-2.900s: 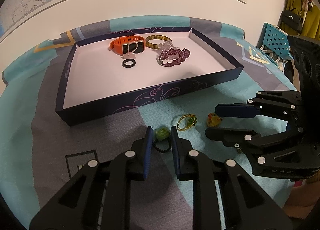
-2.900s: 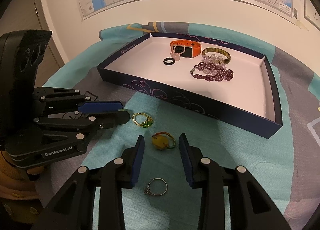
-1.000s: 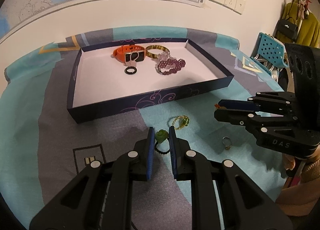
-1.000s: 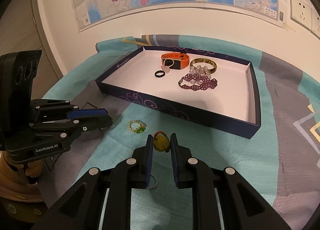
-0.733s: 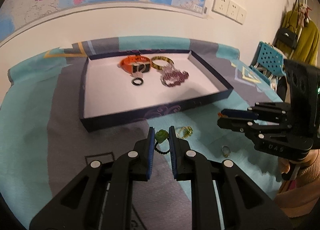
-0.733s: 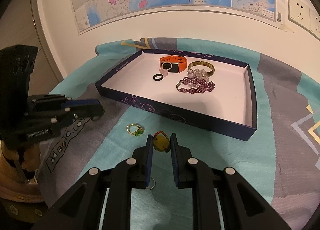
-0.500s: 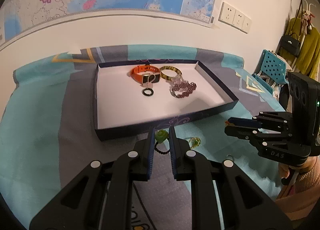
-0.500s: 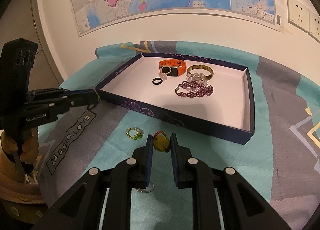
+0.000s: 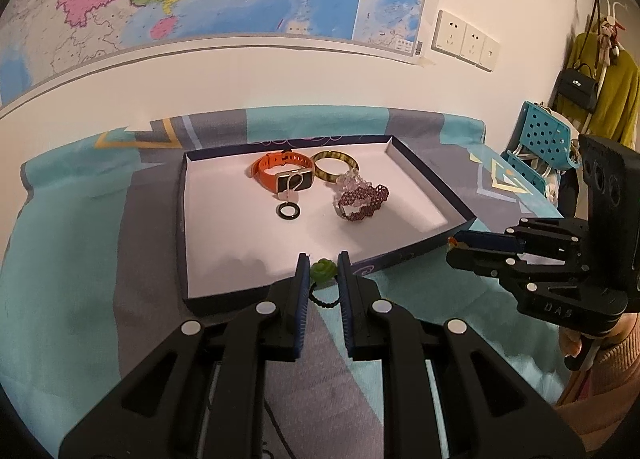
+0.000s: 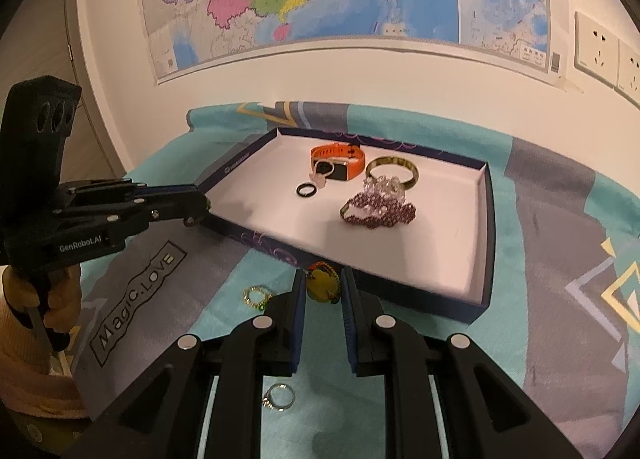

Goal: Organize jewelry

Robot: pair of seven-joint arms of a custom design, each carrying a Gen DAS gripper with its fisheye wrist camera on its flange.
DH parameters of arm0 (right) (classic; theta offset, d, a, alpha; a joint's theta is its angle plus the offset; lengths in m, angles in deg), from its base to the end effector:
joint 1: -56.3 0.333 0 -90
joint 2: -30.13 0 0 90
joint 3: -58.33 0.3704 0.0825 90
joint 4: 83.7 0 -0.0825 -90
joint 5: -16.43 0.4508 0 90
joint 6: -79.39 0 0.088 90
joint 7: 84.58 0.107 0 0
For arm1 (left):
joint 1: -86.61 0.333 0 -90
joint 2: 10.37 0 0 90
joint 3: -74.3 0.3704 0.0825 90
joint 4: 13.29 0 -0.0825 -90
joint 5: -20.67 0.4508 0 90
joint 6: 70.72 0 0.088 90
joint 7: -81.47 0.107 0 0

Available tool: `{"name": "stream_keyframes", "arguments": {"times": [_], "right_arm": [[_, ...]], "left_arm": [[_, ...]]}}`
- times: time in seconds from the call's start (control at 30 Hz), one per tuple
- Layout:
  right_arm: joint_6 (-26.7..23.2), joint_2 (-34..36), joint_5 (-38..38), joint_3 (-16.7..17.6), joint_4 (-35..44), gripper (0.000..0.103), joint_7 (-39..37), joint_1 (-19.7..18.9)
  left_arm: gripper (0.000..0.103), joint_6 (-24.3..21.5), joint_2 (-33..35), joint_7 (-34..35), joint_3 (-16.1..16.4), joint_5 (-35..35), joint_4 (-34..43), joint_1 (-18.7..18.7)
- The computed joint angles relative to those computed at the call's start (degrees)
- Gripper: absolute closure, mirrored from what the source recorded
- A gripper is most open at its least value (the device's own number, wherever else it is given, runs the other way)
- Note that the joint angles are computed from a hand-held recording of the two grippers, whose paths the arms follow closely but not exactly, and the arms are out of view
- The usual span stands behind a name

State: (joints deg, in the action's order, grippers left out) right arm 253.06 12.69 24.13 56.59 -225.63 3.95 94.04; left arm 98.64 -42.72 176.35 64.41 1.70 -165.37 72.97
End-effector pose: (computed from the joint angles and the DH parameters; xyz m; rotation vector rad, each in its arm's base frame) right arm 0.4306 0.2991 0.5197 -2.0058 1.1570 -0.4040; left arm 0.4110 -0.1624 0.5309 -1.5881 1.9707 -1.0241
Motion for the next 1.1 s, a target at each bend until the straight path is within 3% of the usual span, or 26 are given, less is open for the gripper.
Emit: {"name": "stream_keyframes", "arguments": {"times": [1.1], "right_arm": [[0.4,4.8,2.4,1.1,5.4,0.087,-3.5,-2.4]], "left_arm": [[0.088,1.8,6.0,0.0,-0.8,1.4,4.9,1.4]]}}
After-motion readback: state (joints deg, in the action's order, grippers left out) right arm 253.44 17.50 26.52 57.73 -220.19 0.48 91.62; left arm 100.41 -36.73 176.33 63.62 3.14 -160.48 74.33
